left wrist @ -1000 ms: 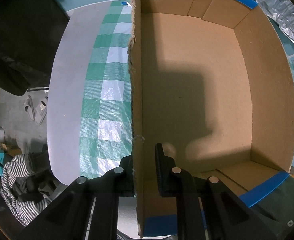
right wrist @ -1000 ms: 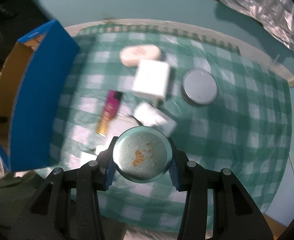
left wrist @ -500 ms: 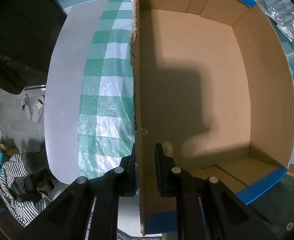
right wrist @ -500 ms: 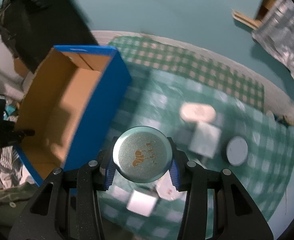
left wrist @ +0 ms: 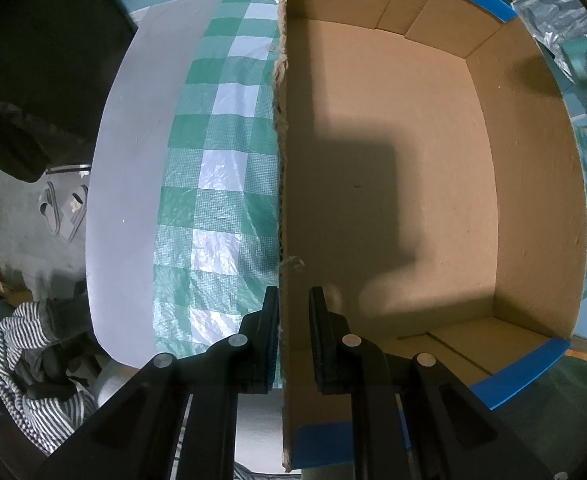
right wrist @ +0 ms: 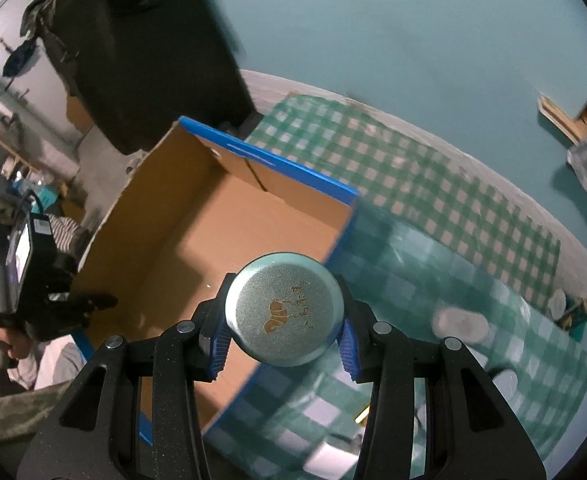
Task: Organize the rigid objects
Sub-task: 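Grasp the grey metal tin with the right gripper and lift it, then carry the tin into the box and open the right gripper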
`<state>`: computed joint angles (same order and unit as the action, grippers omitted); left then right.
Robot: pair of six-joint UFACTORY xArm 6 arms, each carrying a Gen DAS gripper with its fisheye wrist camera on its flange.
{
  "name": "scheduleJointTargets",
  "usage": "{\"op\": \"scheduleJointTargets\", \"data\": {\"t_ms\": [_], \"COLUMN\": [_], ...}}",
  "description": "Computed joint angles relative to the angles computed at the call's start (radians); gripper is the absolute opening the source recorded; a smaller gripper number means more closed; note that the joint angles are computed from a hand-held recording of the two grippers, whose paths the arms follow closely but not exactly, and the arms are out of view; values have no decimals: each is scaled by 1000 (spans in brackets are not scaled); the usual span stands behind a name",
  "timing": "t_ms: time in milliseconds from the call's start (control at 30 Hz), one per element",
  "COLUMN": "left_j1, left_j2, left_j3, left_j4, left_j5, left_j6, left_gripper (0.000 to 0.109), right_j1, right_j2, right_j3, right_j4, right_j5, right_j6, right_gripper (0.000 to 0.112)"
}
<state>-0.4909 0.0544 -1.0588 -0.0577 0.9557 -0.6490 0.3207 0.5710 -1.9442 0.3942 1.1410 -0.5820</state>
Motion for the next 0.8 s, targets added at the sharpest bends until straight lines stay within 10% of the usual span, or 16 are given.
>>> {"op": "scheduleJointTargets", "data": {"t_ms": [800], "left_j1": [21], "left_j2": [-29], "left_j3": [62], "left_j4": [-12], "left_j5": [-27], "left_j6": [31], "left_gripper": [14], "right_j1": [86], "right_j2": [237], "right_j3": [-243], "right_j4": [-139], "right_j5": [121], "right_j6": [67], "right_gripper": [45]}}
